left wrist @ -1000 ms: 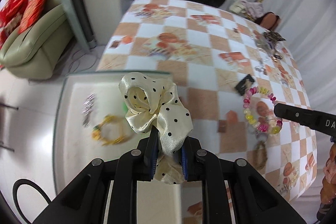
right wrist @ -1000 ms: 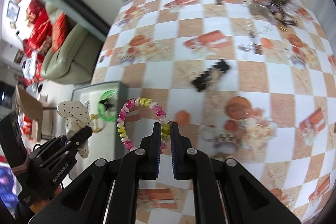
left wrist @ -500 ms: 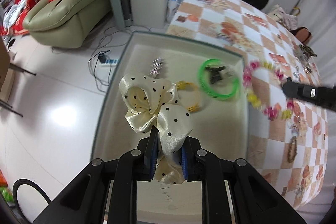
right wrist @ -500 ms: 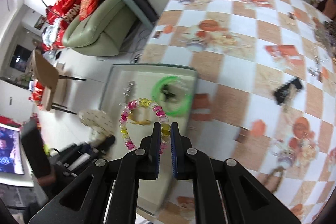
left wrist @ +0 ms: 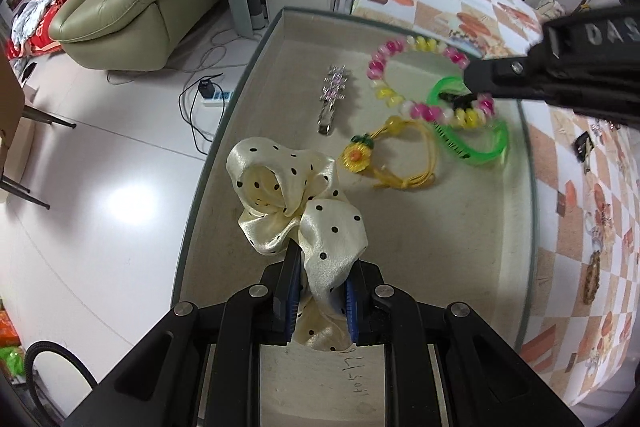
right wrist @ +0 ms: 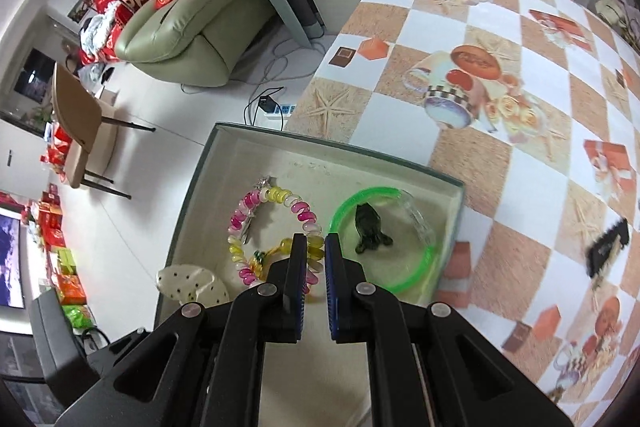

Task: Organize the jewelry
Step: 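Lower both items into the white tray and open both grippers, then grasp the beige bunny hairpin with the left gripper while the right gripper grasps the silver charm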

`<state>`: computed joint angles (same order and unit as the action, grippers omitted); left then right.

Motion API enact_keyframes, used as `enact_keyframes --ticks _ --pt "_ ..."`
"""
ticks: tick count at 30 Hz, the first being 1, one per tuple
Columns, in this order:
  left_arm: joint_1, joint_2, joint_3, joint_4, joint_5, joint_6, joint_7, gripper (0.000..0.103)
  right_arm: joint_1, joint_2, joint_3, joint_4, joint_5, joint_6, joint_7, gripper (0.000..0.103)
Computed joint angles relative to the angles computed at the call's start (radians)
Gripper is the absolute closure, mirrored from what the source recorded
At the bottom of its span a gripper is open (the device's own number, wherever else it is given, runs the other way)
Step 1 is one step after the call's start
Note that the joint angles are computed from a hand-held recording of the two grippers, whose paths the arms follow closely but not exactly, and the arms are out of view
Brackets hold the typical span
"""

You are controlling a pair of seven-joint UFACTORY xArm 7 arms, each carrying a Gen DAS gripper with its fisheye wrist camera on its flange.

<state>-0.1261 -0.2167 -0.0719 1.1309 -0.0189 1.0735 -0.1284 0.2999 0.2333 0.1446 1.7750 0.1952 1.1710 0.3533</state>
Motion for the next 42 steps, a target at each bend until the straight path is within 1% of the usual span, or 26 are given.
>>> enact_keyframes --ticks 8,9,10,12,23,26,27,28,29,30,31,33,35,37,38,40,41,42 --pt "-0.002 0.004 -0.008 -0.009 0.030 -0.004 -0.011 0.079 0.019 0.089 0.001 0.074 -0.032 0.010 -0.014 0.093" --pt "-0.002 0.007 -0.009 -0.008 0.033 -0.002 -0.014 0.078 0.021 0.094 0.000 0.077 -0.037 0.010 -0.014 0.093" --pt "-0.002 0.009 -0.009 -0.006 0.038 0.000 -0.016 0.064 0.023 0.099 -0.001 0.081 -0.042 0.012 -0.016 0.093" --pt "-0.004 0.012 -0.015 -0.002 0.051 0.002 -0.031 0.049 0.026 0.110 -0.002 0.086 -0.050 0.018 -0.018 0.093" --pt "-0.006 0.013 -0.021 0.004 0.101 0.014 -0.073 0.049 0.023 0.141 -0.002 0.114 -0.039 0.031 -0.030 0.092" --pt "-0.005 0.005 -0.020 0.003 0.108 0.020 -0.074 0.049 0.019 0.137 0.000 0.110 -0.026 0.022 -0.036 0.086" --pt "-0.007 0.009 -0.015 0.014 0.096 0.043 -0.058 0.046 0.017 0.134 0.001 0.106 -0.021 0.018 -0.039 0.082" --pt "-0.006 0.006 -0.016 0.015 0.098 0.047 -0.058 0.019 0.015 0.131 0.002 0.103 -0.015 0.012 -0.043 0.078" --pt "-0.006 -0.001 -0.019 0.014 0.105 0.046 -0.064 0.005 0.016 0.123 0.002 0.096 -0.016 0.009 -0.042 0.075" --pt "-0.005 -0.015 -0.024 0.006 0.118 0.040 -0.076 0.000 0.016 0.117 0.001 0.091 -0.017 0.005 -0.040 0.070" --pt "-0.006 -0.023 -0.026 0.004 0.126 0.033 -0.079 0.000 0.014 0.110 0.001 0.084 -0.012 0.000 -0.041 0.068" --pt "-0.008 -0.022 -0.027 0.017 0.126 0.047 -0.069 0.000 0.007 0.090 0.003 0.066 0.004 -0.010 -0.042 0.065" --pt "-0.010 -0.024 -0.031 0.024 0.130 0.057 -0.068 0.000 0.003 0.073 0.003 0.054 0.015 -0.021 -0.041 0.059" --pt "-0.014 -0.024 -0.034 0.032 0.135 0.064 -0.065 0.000 -0.005 0.050 0.004 0.037 0.033 -0.037 -0.043 0.049" --pt "-0.016 -0.021 -0.037 0.039 0.137 0.067 -0.063 0.000 -0.013 0.029 0.003 0.017 0.047 -0.051 -0.046 0.046" --pt "-0.021 -0.015 -0.042 0.055 0.144 0.070 -0.060 0.000 -0.025 -0.010 0.000 -0.021 0.068 -0.074 -0.045 0.036" --pt "-0.024 -0.013 -0.044 0.061 0.145 0.072 -0.057 0.000 -0.034 -0.034 -0.003 -0.046 0.080 -0.083 -0.046 0.033" --pt "-0.028 -0.010 -0.046 0.070 0.145 0.073 -0.052 0.000 -0.040 -0.052 -0.006 -0.064 0.091 -0.091 -0.045 0.027"
